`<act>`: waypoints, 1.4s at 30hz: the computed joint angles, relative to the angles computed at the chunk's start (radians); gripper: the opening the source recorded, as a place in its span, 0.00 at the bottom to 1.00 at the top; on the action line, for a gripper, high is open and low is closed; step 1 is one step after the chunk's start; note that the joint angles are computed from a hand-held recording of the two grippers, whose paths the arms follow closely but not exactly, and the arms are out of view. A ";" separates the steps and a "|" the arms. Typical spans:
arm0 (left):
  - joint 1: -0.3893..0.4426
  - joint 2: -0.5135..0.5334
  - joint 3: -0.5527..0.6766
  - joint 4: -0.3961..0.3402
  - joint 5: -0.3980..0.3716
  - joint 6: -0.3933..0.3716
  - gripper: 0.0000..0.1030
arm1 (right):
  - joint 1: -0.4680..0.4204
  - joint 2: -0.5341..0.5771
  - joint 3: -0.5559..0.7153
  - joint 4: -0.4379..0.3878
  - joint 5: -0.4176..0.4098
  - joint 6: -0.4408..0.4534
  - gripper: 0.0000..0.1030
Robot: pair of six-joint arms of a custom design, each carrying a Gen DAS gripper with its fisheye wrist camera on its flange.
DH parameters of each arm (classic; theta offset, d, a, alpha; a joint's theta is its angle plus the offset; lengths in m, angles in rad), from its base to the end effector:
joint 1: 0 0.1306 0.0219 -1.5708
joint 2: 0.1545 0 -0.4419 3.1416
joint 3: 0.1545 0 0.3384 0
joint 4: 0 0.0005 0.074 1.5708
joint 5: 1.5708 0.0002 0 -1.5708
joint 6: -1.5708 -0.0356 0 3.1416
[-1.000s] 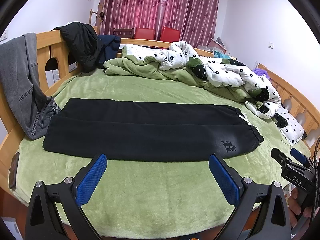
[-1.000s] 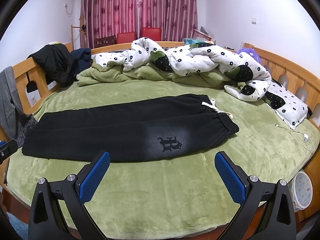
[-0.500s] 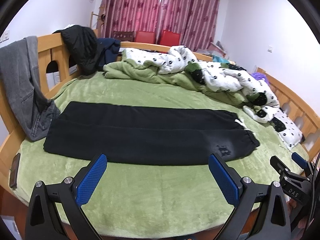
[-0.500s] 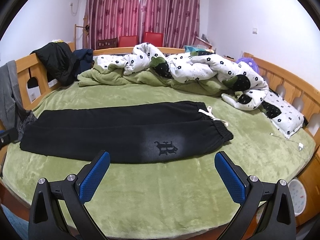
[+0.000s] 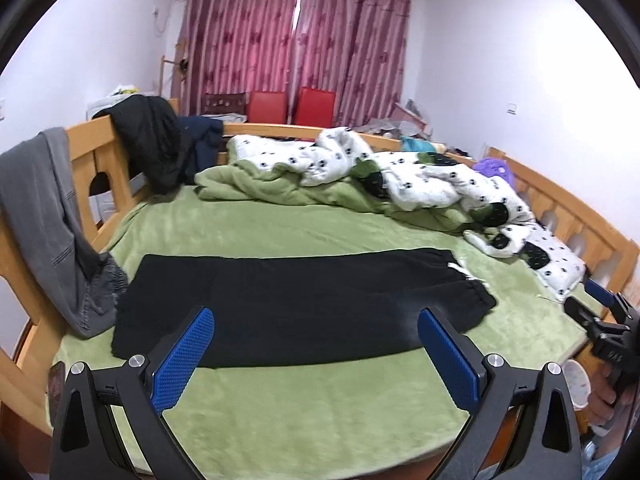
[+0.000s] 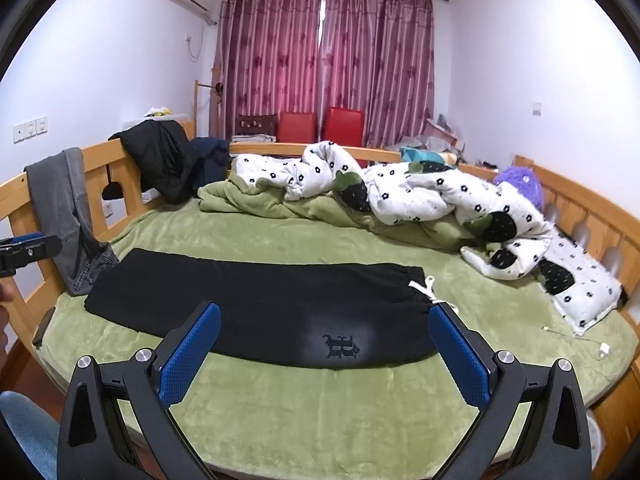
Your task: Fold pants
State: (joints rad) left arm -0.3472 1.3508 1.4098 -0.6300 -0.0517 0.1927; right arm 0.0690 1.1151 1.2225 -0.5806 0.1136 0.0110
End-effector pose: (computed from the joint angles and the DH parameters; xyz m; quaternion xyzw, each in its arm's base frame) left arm 0.3981 -0.1426 0.5321 0.0554 0.8757 -0.1059 0.4679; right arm 0.3241 0.0178 0.5389 -0.0045 0.8523 -0.0333 0.5220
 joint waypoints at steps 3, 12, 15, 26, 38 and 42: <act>0.075 0.042 -0.028 0.033 0.055 0.014 1.00 | -0.066 0.055 -0.016 0.031 -0.092 -0.018 0.99; 0.247 0.257 -0.123 0.186 0.156 0.072 0.99 | -0.240 0.341 -0.071 0.166 -0.225 -0.085 0.87; 0.285 0.320 -0.166 0.267 0.207 0.113 0.96 | -0.281 0.446 -0.067 0.206 -0.244 -0.098 0.73; 0.408 0.496 -0.248 0.553 0.458 0.375 0.77 | -0.354 0.704 0.017 0.256 -0.431 -0.261 0.65; 0.420 0.504 -0.090 0.490 0.406 0.324 0.11 | -0.296 0.682 0.150 0.282 -0.336 -0.271 0.15; 0.399 0.530 0.040 0.475 0.339 0.264 0.11 | -0.281 0.716 0.295 0.236 -0.345 -0.257 0.15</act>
